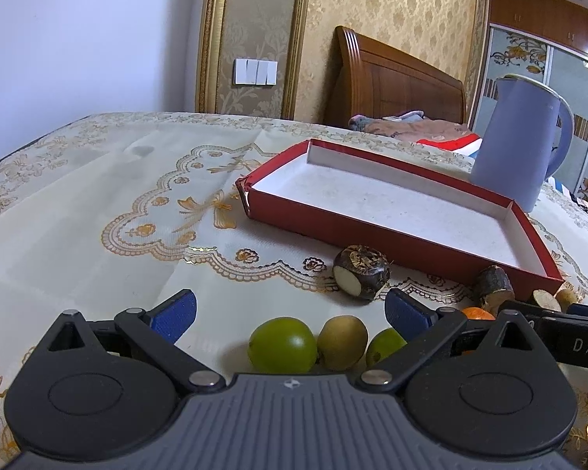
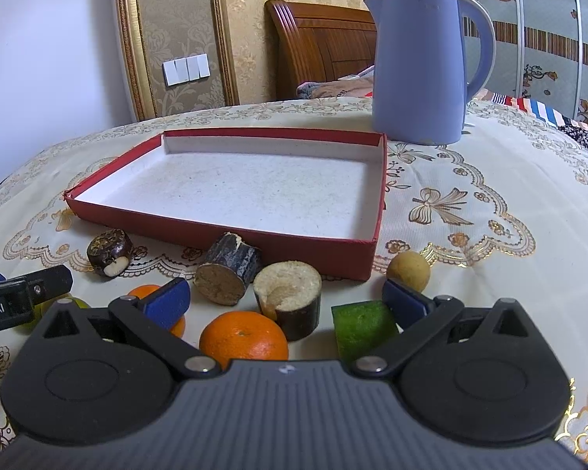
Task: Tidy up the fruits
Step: 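Move both tools toward the row of fruits beside the red tray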
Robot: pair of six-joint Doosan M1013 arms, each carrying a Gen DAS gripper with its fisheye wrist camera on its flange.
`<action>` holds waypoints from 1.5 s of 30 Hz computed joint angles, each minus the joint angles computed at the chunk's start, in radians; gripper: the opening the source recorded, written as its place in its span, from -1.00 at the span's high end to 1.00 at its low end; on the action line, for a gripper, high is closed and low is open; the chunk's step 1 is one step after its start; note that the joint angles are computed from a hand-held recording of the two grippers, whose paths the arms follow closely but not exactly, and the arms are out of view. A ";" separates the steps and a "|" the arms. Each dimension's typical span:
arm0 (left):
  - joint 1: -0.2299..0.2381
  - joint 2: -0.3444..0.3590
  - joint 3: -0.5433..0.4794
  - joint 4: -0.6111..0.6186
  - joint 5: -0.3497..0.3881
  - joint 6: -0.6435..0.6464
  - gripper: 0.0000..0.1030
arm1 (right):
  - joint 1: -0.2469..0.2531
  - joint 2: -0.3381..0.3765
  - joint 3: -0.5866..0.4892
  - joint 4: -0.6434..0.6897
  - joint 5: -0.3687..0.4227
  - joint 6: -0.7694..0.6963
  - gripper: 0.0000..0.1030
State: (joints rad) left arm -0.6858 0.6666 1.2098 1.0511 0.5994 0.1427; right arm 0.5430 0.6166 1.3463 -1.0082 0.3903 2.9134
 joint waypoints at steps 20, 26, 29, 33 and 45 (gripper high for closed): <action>0.001 0.004 -0.011 -0.039 0.016 0.034 -1.00 | 0.000 -0.001 0.002 -0.002 -0.001 0.009 -1.00; 0.000 0.004 -0.012 -0.045 0.016 0.035 -1.00 | -0.001 -0.001 0.003 -0.001 -0.005 0.012 -1.00; 0.000 0.004 -0.013 -0.049 0.016 0.038 -1.00 | -0.003 -0.003 0.006 -0.007 -0.010 0.021 -1.00; 0.001 0.004 -0.013 -0.057 0.017 0.038 -1.00 | -0.005 -0.006 0.012 -0.017 -0.020 0.050 -1.00; 0.005 0.002 -0.009 -0.068 0.010 0.035 -1.00 | -0.026 -0.069 0.124 -0.296 -0.070 0.291 -1.00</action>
